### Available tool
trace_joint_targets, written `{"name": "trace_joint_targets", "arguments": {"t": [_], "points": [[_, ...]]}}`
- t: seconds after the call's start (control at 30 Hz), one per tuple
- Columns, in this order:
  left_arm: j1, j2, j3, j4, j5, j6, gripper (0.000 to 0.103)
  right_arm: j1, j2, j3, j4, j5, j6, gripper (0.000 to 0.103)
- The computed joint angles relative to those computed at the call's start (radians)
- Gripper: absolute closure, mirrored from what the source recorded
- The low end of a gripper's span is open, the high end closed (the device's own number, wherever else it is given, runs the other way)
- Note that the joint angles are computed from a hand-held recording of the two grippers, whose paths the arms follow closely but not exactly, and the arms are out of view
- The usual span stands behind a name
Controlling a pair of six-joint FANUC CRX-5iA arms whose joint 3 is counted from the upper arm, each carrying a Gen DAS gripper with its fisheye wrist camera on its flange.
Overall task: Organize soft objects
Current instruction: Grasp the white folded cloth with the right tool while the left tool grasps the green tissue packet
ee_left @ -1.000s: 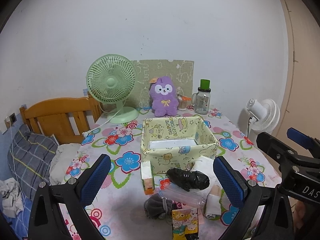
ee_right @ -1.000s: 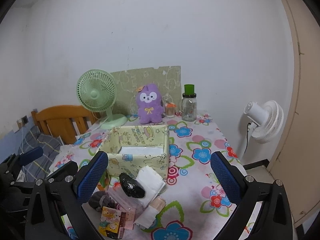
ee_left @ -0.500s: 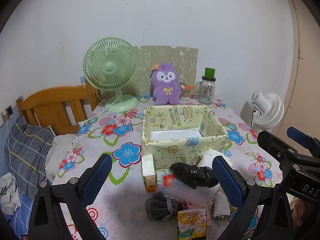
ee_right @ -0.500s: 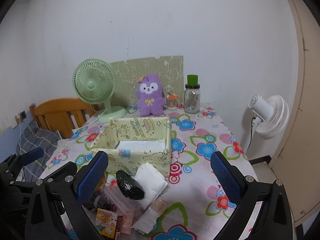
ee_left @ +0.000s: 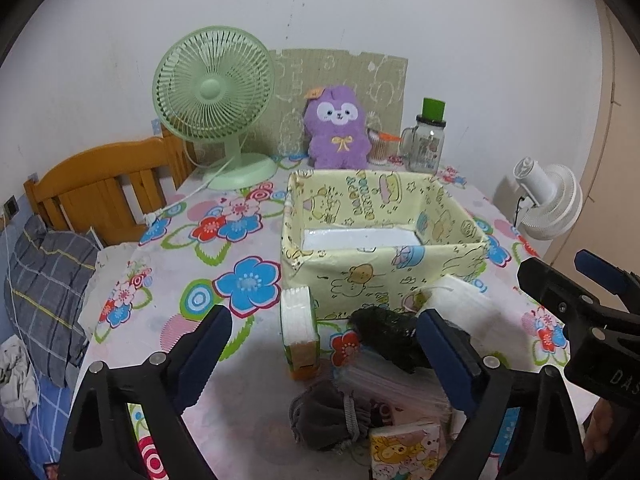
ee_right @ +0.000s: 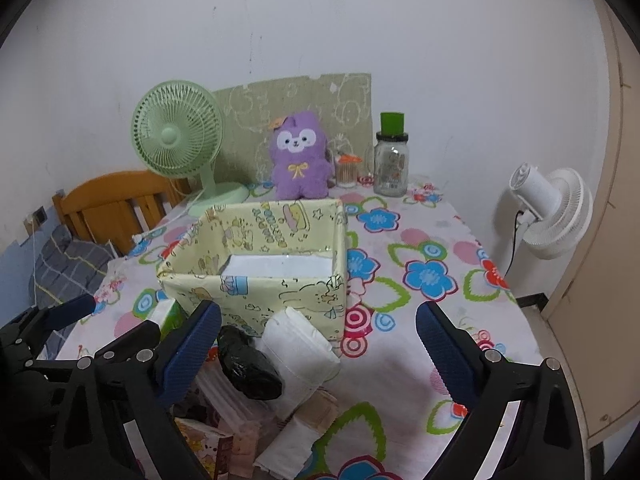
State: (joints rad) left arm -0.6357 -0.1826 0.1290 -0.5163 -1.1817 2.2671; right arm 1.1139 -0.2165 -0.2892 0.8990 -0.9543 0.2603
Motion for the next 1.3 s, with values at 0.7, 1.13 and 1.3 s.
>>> {"name": "trace_joint_targets", "arguments": {"t": [0.7,1.13,1.3], "points": [[0.098,0.076,-0.002,0.086,-0.012,-0.053,0.021,-0.078,0.116,0.095,-0.198,0.043,0.156,0.01],[0.14,0.122,-0.004,0.155,-0.003,-0.103,0.033,-0.122,0.19,0.159,-0.323,0.049,0.253,0.017],[0.154,0.133,-0.01,0.186,-0.002,-0.119,0.047,-0.133,0.206,0.176,-0.377,0.061,0.289,0.025]]}}
